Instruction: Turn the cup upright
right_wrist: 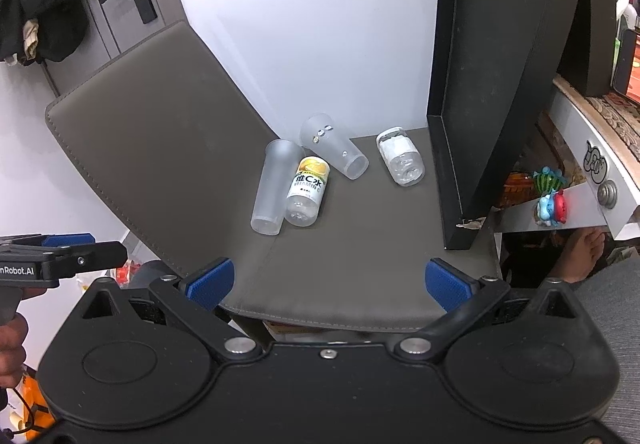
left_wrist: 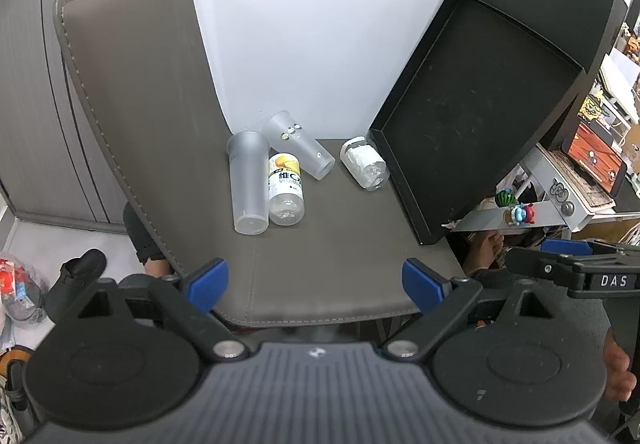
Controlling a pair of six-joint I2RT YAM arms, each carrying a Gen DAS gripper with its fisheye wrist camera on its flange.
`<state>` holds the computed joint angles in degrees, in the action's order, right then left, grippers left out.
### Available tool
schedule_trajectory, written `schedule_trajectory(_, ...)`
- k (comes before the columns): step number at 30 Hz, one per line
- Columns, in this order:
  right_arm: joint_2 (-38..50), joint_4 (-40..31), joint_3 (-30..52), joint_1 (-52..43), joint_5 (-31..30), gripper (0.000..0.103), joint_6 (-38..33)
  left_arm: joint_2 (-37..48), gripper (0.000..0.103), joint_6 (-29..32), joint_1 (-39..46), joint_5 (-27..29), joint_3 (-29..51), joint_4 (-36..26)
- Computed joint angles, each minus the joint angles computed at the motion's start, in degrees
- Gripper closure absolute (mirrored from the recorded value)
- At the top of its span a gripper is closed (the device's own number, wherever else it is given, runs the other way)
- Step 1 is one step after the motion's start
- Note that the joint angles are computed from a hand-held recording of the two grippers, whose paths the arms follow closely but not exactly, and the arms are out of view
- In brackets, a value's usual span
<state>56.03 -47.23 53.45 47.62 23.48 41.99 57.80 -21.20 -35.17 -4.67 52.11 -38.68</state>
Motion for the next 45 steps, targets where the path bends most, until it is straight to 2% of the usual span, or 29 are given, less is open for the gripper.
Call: schedule_trajectory(45,-0.65,0.40,-0.84,0.67,0.78,0.000,0.31,-0.26,0.010,-0.50,-0.96,-0.30,0.23,-0.59)
